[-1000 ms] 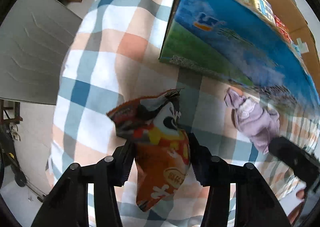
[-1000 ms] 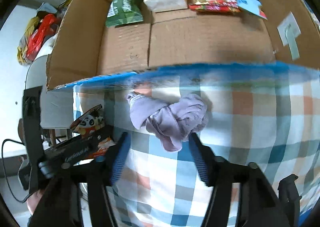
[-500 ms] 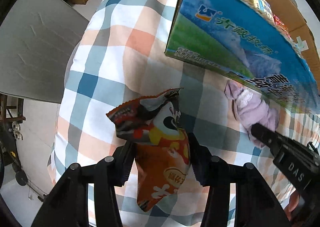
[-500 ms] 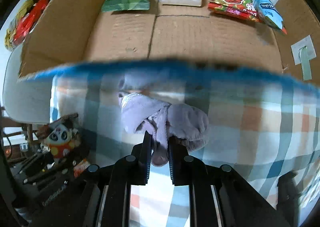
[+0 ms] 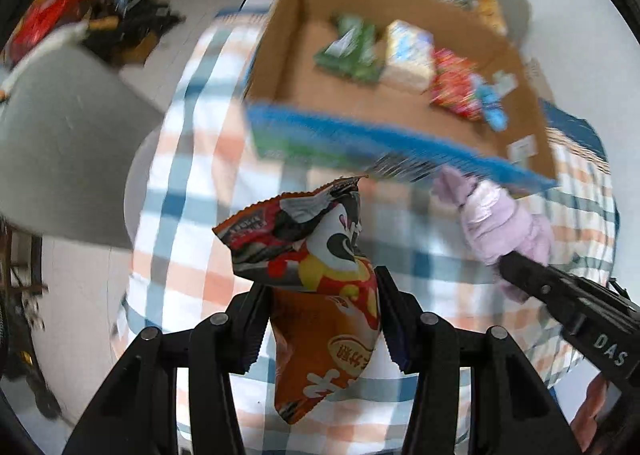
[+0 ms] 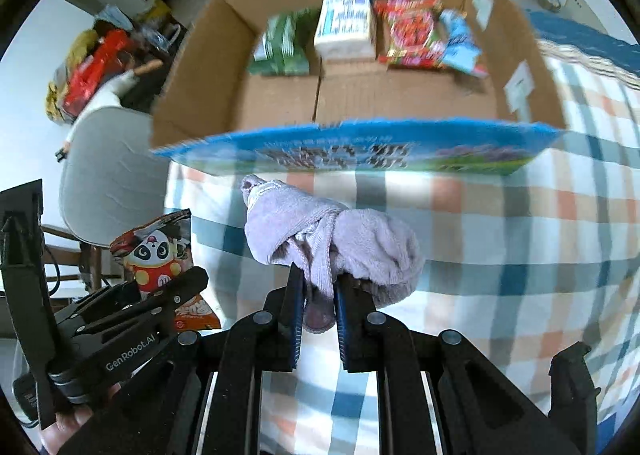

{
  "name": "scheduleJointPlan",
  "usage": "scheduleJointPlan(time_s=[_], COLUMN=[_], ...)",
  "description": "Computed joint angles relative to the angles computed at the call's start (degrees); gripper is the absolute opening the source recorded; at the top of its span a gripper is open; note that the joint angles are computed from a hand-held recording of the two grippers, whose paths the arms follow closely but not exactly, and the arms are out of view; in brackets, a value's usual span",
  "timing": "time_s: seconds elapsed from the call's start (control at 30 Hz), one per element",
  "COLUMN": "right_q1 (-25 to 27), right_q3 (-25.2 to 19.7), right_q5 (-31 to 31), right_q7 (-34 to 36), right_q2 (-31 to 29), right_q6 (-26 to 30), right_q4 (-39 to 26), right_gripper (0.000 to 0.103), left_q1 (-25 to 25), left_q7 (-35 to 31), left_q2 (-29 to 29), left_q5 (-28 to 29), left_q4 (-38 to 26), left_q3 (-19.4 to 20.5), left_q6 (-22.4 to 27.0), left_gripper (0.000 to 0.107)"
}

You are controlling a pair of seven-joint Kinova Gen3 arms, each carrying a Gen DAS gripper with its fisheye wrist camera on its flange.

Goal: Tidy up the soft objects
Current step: 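Carry the orange bag with the left tool while the right tool carries the lavender cloth into the box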

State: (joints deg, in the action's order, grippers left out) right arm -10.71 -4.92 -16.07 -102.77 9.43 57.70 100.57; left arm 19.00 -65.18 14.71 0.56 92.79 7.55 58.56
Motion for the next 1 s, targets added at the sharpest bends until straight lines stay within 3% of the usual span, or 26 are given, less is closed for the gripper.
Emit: scheduleJointPlan(time_s=[0.33,0.5,0.8,1.0], right_q1=[3.51,4.58,6.27,6.9], right_q3=[2.85,3.55,3.48,2.63], right_q5=[-1.98,-2.27,-0.76,0.17], right_q7=[0.54,0.4,0.15,0.5], right_q2=[-8.89,-8.11,1.25,9.47], right_q6=[6.75,7.82,9.39,10.7], right_q4=[-5.51,-10.22,-20.31,-25.52], right_gripper=[0.015,0.015,0.015,0.015], left_q1=[1.6,2.03,1.04,0.39], left_q7=[-4.66,-7.36,-11.68,-12.35], left_q2=[0.7,5.2,18.44,26.19], left_q5=[-1.58,-2.72,-0.57,1.18], left_q4=[-14.1,-22.5,-39.45,-47.07], left_q3=[1.07,0.38,-1.08,-2.01], left_q6=[4.27,6.61,14.83,20.19], left_gripper=[0.047,0.047,0.047,0.047])
